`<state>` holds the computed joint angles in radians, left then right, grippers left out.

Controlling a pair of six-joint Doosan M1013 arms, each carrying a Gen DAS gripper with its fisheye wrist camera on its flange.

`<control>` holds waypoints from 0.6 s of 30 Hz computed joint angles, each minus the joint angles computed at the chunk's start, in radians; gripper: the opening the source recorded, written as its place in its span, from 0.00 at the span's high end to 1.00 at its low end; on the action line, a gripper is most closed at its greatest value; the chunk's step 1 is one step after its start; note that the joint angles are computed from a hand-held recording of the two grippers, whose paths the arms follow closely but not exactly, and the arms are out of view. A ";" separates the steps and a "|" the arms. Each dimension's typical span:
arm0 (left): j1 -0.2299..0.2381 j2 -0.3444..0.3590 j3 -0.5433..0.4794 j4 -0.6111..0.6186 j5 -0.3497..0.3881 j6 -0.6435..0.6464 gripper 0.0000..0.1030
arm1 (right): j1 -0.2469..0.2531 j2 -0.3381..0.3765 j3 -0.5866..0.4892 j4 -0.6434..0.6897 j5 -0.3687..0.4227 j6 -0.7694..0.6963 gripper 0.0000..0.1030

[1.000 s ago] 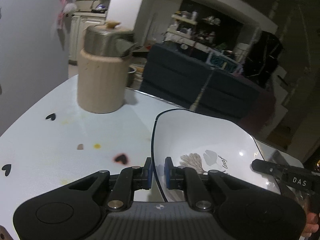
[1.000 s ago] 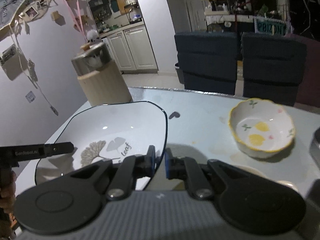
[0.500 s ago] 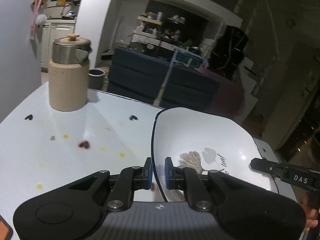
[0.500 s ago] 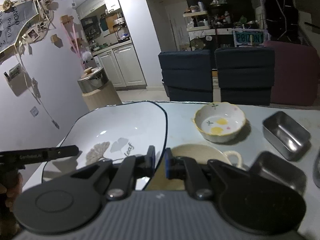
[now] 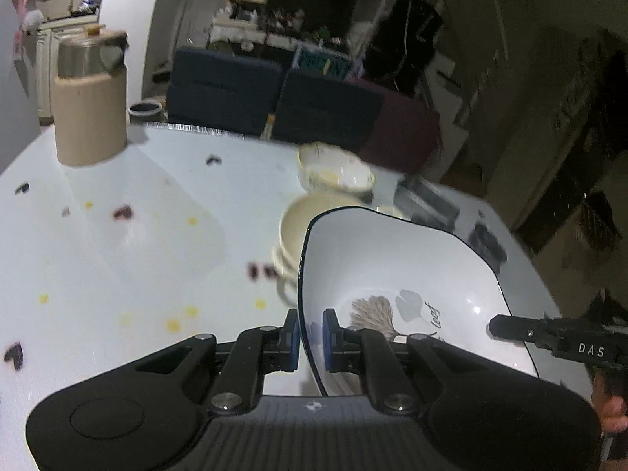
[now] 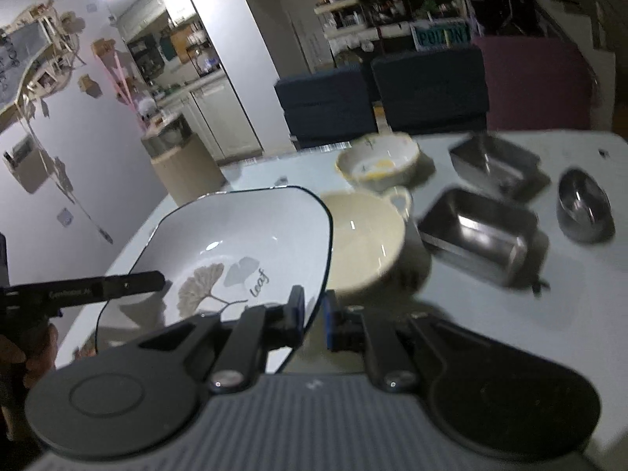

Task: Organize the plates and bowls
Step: 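Lift the plate with both tools and carry it toward the cream bowl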

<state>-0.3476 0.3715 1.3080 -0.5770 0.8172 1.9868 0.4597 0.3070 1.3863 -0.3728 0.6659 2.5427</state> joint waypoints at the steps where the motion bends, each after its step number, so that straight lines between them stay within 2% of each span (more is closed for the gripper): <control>1: 0.003 0.000 0.007 0.000 0.009 0.005 0.88 | 0.004 -0.006 0.015 0.006 0.006 -0.002 0.89; 9: 0.013 0.021 0.014 0.046 0.066 -0.014 0.88 | 0.018 0.005 0.044 0.135 0.066 -0.112 0.88; 18: 0.014 0.045 0.006 0.082 0.099 -0.045 0.88 | 0.016 0.054 -0.007 0.212 0.144 -0.190 0.88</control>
<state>-0.3336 0.4163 1.3139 -0.4950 0.9160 1.9418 0.4755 0.3608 1.3791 -0.1609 0.8100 2.3530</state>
